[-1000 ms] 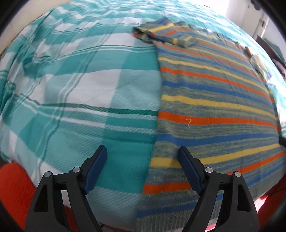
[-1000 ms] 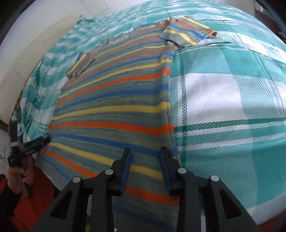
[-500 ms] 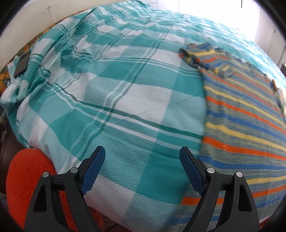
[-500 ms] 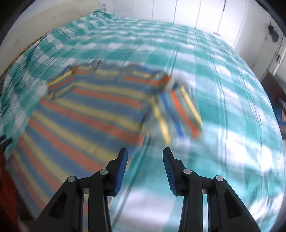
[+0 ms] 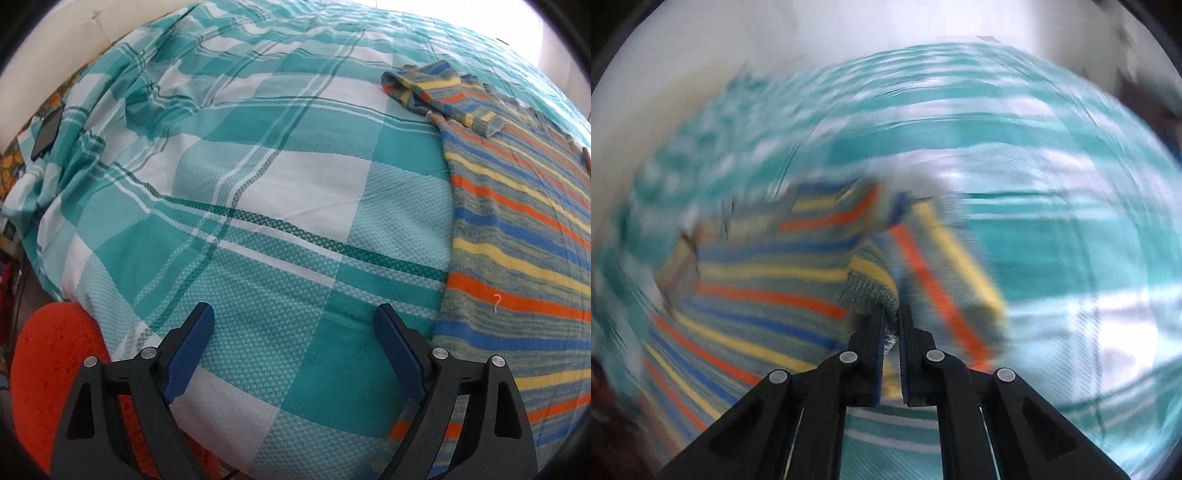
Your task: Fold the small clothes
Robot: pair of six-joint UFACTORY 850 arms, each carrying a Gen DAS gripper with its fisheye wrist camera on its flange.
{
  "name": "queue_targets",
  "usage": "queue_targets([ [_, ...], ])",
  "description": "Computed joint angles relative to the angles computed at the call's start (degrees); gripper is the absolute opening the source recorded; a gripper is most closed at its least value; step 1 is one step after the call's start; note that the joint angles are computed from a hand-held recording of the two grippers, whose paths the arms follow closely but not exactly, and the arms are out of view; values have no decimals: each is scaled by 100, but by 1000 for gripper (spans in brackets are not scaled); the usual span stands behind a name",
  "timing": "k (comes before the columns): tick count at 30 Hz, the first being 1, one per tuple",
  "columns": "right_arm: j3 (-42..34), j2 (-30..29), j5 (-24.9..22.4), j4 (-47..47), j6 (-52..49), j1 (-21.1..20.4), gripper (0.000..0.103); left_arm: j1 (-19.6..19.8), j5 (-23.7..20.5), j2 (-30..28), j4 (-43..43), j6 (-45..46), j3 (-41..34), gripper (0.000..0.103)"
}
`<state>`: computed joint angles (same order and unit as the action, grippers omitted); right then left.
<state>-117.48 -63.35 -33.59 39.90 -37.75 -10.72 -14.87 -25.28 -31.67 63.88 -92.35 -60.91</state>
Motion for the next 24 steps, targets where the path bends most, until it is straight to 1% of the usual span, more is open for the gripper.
queue_targets([
  [3,96,95,-61,660,109,-418,7,-2,8,2,25,-49,18,90],
  [6,4,-21,-67,824,900,-850,7,-32,-44,0,54,-70,19,90],
  [8,-271,-282,-379,740,1505,-1080,7,-53,-90,-7,74,-76,13,90],
  [9,-254,-309,-451,882,1521,-1147,7,-57,-98,-6,75,-76,14,90],
  [12,-124,-408,-934,1768,1365,-1361,21,-61,-114,-7,72,-77,10,90],
  [13,-2,-406,-1061,2238,1168,-1425,36,-63,-126,-14,62,-65,2,90],
  [14,175,-365,-1144,2749,863,-1475,48,-69,-144,-24,54,-51,-7,90],
  [15,323,-310,-1169,3072,633,-1496,51,-68,-145,-19,60,-51,-2,90],
  [16,362,-295,-1186,3155,589,-1494,53,-70,-158,-25,61,-40,-6,91],
  [19,343,-294,-1215,2937,643,-1461,53,-71,-194,-47,68,-44,-17,92],
  [21,197,-337,-1092,2453,930,-1400,46,-73,-215,-71,74,-48,-32,93],
  [22,168,-359,-1024,2407,1001,-1379,42,-74,-217,-70,75,-45,-30,93],
  [24,67,-447,-928,2556,1120,-1390,39,-80,-247,-83,113,-62,-35,93],
])
